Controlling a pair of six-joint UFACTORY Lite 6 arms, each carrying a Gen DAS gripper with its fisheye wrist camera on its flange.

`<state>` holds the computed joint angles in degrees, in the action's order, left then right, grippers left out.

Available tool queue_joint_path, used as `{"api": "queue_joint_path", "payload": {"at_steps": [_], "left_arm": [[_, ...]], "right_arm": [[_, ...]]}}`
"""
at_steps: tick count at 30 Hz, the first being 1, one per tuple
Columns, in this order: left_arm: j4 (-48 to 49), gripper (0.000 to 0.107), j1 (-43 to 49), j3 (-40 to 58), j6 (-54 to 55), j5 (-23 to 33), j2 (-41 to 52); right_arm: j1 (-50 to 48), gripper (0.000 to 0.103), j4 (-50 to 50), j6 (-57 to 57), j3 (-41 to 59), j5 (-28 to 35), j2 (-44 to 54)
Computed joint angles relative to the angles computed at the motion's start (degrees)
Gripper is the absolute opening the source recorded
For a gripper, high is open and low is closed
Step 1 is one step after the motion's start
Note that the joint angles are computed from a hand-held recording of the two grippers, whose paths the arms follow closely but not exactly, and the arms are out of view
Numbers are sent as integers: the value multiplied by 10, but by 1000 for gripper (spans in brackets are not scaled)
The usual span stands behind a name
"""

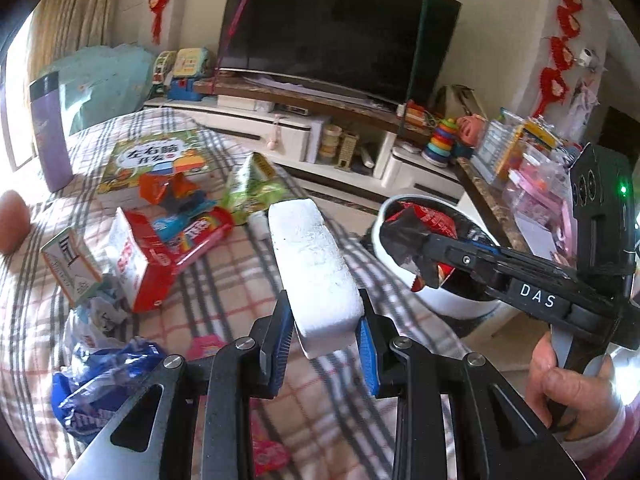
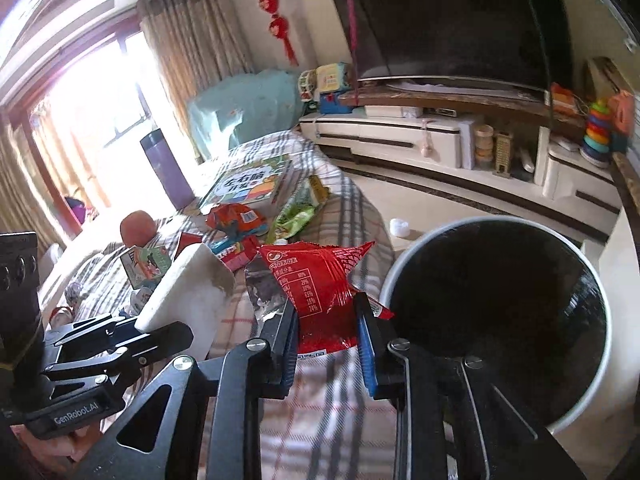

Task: Collect trash
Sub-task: 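Carry the foam block and red chip bag over the bin and open both tools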

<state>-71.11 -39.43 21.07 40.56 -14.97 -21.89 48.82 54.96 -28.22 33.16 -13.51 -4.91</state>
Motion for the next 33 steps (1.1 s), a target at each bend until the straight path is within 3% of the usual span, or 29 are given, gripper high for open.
{"api": "queue_joint_path", "payload": {"at_steps": [11, 19, 28, 33], "left_arm": [[14, 28, -58, 65, -17, -15, 80], [56, 28, -66, 122, -48, -7, 149], [32, 28, -80, 190, -16, -7, 215], [36, 28, -79, 225, -12, -4, 251]], "right_arm": [[-50, 25, 262, -248, -124, 8, -190], [-114, 26, 417, -427, -170, 29, -275], [-185, 26, 499, -540, -190, 70, -304], [-209, 26, 473, -523, -192, 85, -299]]}}
